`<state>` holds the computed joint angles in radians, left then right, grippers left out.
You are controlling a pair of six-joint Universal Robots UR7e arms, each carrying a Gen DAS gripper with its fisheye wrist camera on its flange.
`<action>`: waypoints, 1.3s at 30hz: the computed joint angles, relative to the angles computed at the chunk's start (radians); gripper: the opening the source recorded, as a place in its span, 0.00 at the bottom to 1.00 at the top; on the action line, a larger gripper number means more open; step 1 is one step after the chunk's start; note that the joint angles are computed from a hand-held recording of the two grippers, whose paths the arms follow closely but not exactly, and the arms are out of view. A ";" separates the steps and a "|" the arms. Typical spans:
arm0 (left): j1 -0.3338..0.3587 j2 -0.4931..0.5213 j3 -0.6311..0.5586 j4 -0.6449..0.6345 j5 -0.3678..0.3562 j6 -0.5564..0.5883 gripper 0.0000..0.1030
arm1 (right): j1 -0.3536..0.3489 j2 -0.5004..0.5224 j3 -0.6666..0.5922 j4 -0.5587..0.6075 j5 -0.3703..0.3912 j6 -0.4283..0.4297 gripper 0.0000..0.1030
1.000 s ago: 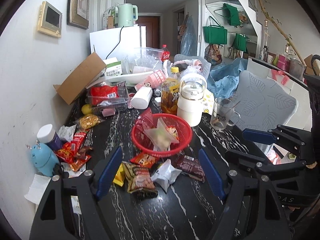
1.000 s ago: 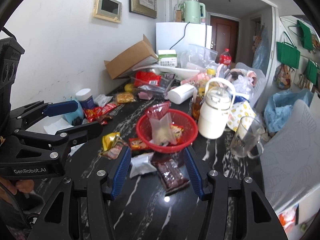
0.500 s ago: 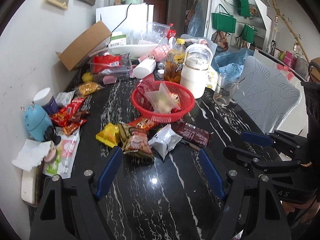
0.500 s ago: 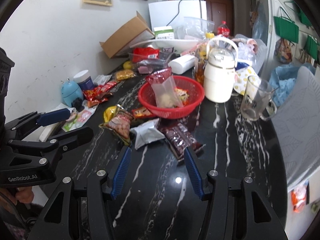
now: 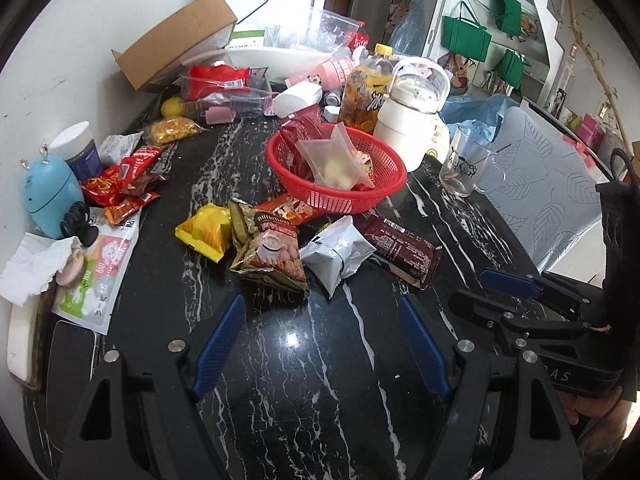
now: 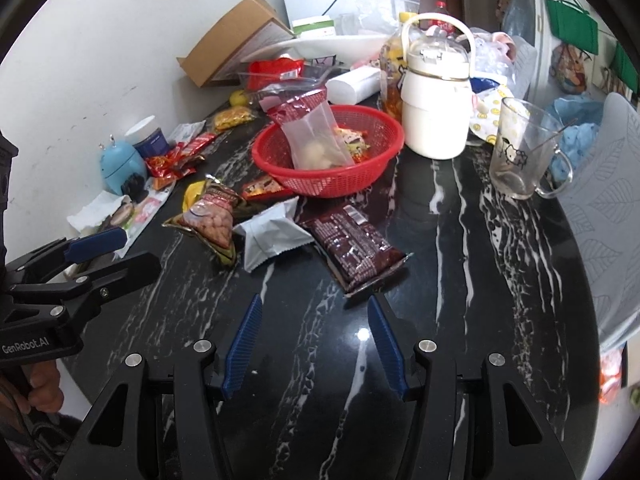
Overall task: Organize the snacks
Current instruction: 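Lift both open grippers away from the basket toward the snack pile, then grasp the brown chocolate bar with the right gripper while the left approaches the white foil packet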
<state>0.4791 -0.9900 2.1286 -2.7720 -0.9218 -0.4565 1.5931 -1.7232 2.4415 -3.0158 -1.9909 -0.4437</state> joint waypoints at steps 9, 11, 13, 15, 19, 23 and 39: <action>0.039 0.046 -0.045 -0.012 -0.027 0.020 0.76 | -0.054 0.043 -0.036 0.010 0.028 -0.016 0.61; 0.047 0.057 -0.060 -0.011 -0.026 0.028 0.76 | -0.063 0.052 -0.047 0.014 0.029 -0.018 0.61; 0.053 0.068 -0.071 -0.016 -0.026 0.038 0.76 | -0.076 0.066 -0.062 0.015 0.033 -0.025 0.61; 0.061 0.079 -0.085 -0.018 -0.028 0.052 0.76 | -0.086 0.083 -0.078 0.015 0.028 -0.029 0.62; 0.082 0.103 -0.118 -0.018 -0.037 0.081 0.76 | -0.100 0.112 -0.109 0.016 0.024 -0.039 0.64; 0.103 0.125 -0.150 -0.019 -0.059 0.117 0.76 | -0.112 0.142 -0.148 0.045 0.030 -0.071 0.66; 0.123 0.178 -0.216 -0.072 -0.087 0.244 0.76 | -0.122 0.251 -0.243 0.134 0.018 -0.132 0.74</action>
<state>0.6020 -0.8121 1.9121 -2.8443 -1.0086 -0.2123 1.4713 -1.4720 2.1984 -2.8820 -1.9725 -0.5757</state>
